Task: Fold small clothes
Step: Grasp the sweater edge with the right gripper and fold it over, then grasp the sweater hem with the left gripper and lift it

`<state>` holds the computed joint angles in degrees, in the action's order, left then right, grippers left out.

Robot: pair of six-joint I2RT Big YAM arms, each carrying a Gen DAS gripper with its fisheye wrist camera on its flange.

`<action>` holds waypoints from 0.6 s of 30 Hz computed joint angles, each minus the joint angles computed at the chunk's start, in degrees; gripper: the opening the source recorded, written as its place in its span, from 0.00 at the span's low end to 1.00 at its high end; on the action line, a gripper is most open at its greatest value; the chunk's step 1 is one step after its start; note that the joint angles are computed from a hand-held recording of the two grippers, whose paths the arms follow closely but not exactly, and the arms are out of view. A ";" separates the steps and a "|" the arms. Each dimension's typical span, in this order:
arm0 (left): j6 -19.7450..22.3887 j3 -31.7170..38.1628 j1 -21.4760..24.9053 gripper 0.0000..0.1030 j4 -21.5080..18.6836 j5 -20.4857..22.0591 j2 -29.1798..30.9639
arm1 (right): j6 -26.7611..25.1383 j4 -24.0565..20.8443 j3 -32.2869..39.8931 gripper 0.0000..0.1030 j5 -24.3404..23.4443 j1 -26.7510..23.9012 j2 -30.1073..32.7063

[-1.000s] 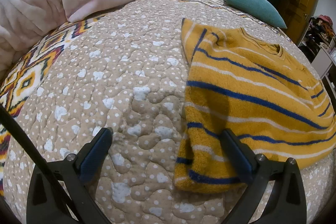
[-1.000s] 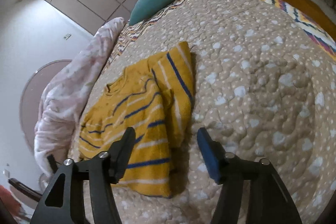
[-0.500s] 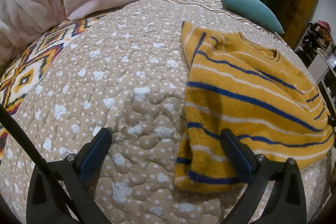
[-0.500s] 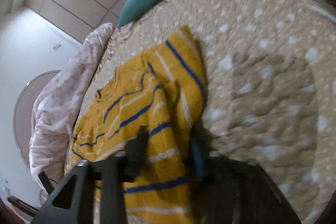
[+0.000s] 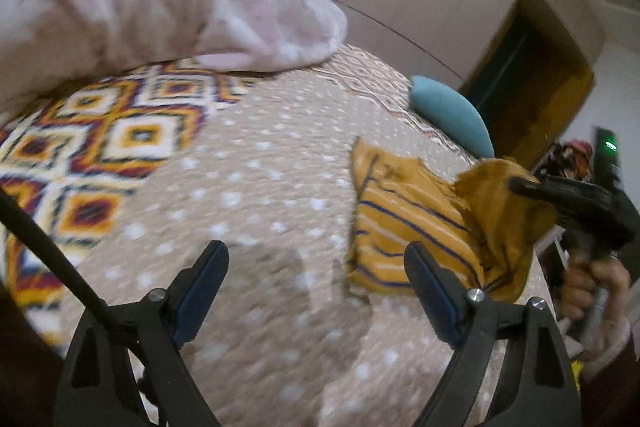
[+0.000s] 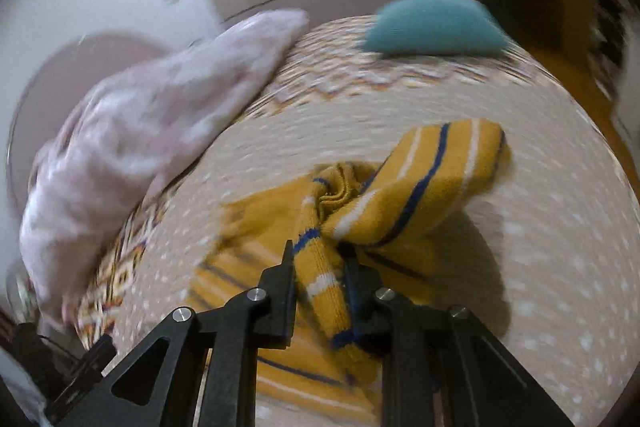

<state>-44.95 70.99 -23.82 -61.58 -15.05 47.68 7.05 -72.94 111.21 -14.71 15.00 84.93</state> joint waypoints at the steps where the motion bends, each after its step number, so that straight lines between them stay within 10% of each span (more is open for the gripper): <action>1: -0.49 -0.73 0.92 0.86 -0.42 0.55 -1.16 | -0.64 -0.20 0.10 0.20 1.76 2.67 0.92; 7: -3.87 -6.08 7.49 0.86 -1.98 4.57 -8.18 | -5.18 -0.27 -1.66 0.29 14.26 14.66 6.64; 10: -4.34 -6.88 9.42 0.86 -2.24 5.54 -9.59 | -5.22 1.47 -2.17 0.60 5.27 14.86 5.85; 13: -4.67 -6.84 9.46 0.86 -1.74 6.53 -9.19 | -5.21 1.30 -1.73 0.61 -5.97 12.77 4.27; 18: -4.42 -4.58 5.41 0.86 0.40 9.90 -4.99 | -5.73 2.75 -6.74 0.61 -8.91 7.86 -2.19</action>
<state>-49.36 66.41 -18.40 -61.17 -5.15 42.69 1.32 -70.20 104.46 -23.62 22.87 82.73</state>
